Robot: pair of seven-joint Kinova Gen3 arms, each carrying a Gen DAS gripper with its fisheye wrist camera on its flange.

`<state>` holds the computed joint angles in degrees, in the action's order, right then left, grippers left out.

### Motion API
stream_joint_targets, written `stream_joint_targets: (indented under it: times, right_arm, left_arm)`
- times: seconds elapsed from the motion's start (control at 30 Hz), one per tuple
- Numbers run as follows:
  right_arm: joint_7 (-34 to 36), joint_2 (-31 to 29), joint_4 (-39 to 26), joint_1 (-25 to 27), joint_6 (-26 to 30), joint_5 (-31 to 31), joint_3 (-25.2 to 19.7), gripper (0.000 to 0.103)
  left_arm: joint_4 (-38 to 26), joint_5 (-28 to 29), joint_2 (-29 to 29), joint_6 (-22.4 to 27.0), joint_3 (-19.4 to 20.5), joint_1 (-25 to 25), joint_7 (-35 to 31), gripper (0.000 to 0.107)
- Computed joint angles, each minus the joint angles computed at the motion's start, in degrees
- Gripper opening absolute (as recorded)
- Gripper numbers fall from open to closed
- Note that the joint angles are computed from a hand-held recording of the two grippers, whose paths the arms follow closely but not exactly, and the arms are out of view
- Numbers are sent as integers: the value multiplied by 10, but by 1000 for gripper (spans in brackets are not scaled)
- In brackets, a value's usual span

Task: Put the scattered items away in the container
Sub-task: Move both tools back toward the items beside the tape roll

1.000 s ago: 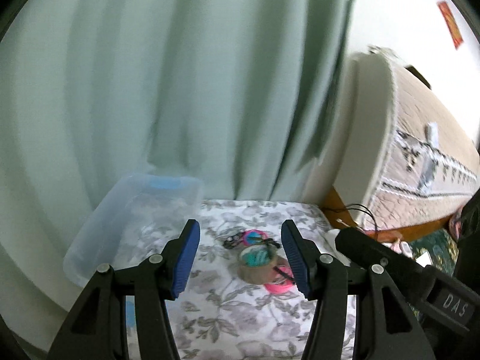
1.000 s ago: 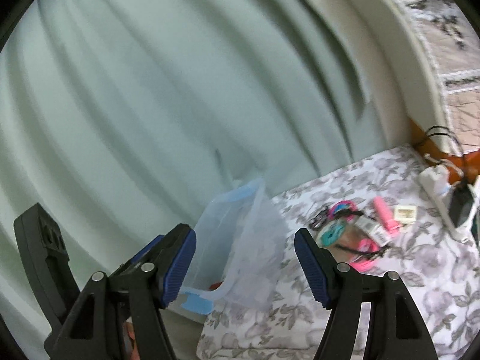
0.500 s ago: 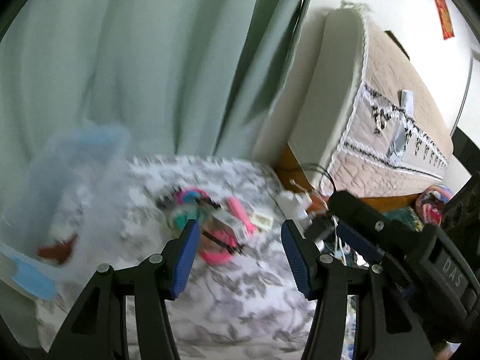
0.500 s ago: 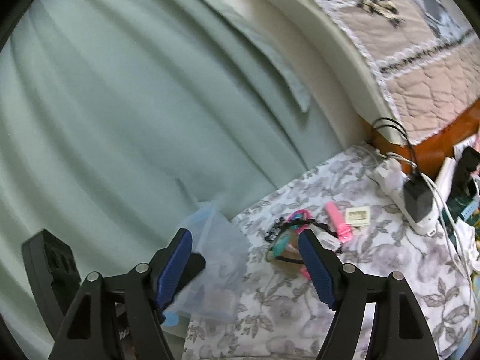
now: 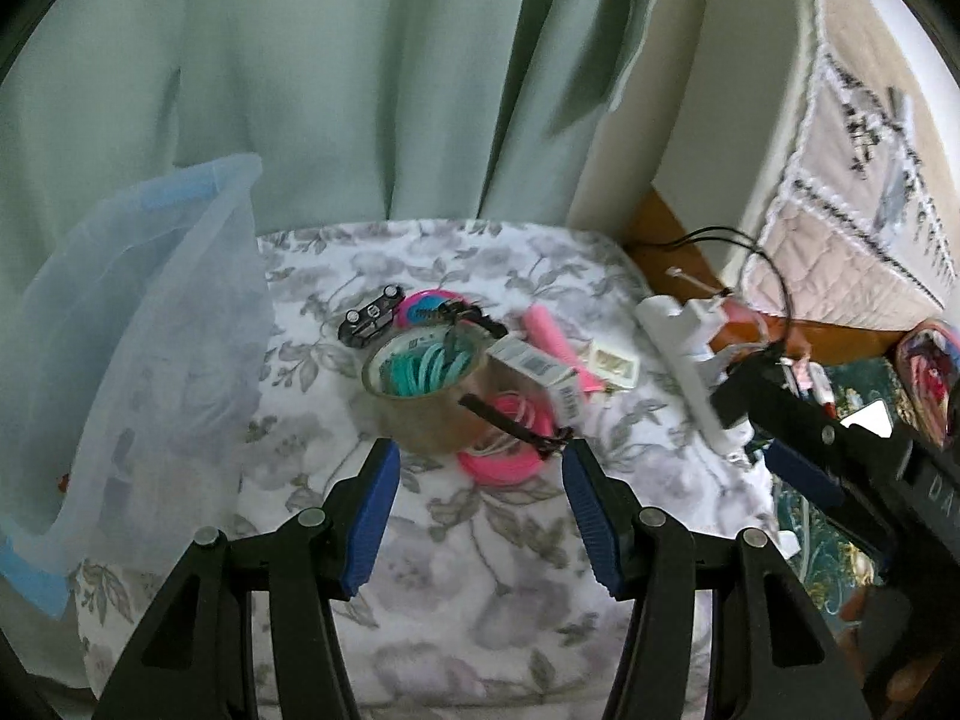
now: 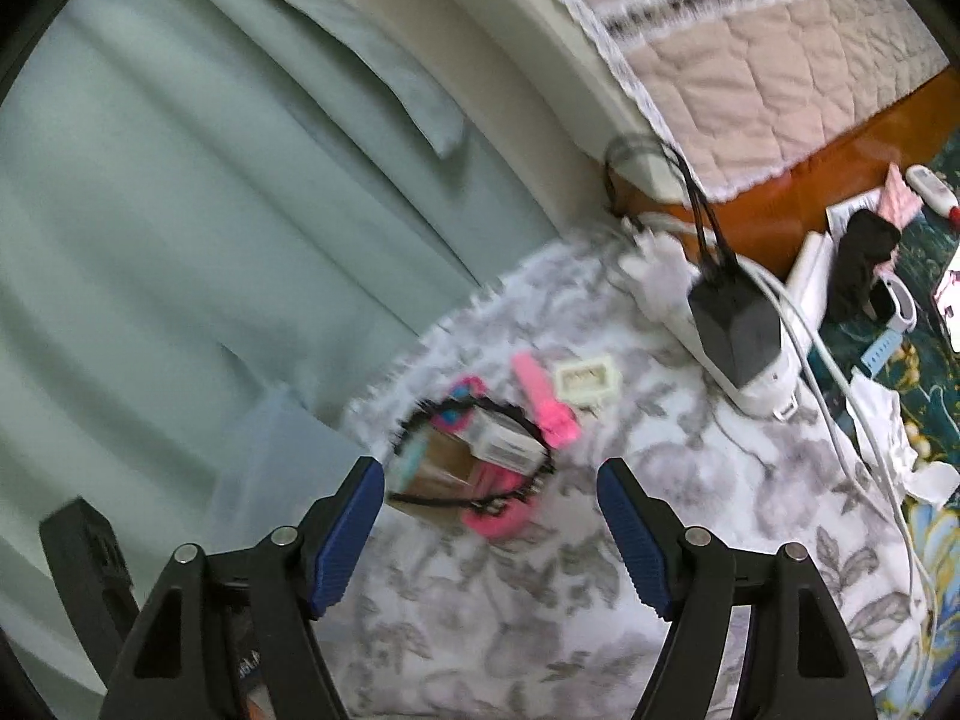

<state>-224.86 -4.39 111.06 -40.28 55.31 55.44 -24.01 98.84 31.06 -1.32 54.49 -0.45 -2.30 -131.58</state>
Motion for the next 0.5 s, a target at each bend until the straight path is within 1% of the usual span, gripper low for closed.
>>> stream_joint_targets:
  times: [0.1,0.3,0.43,0.5]
  right_arm:
    - [20,8,7,11,-33,-21,17,77]
    - [64,26,9,28,-77,-58,44,77]
    - [111,40,0,34,-86,-88,58,77]
    - [139,47,-5,40,-100,-106,68,77]
  left_arm:
    - [-10,-9,22,-19,8,5,7,58]
    - [-30,-26,66,-39,26,8,24,58]
    - [-29,-43,78,-80,37,14,29,58]
    - [-32,-46,84,-84,39,12,31,58]
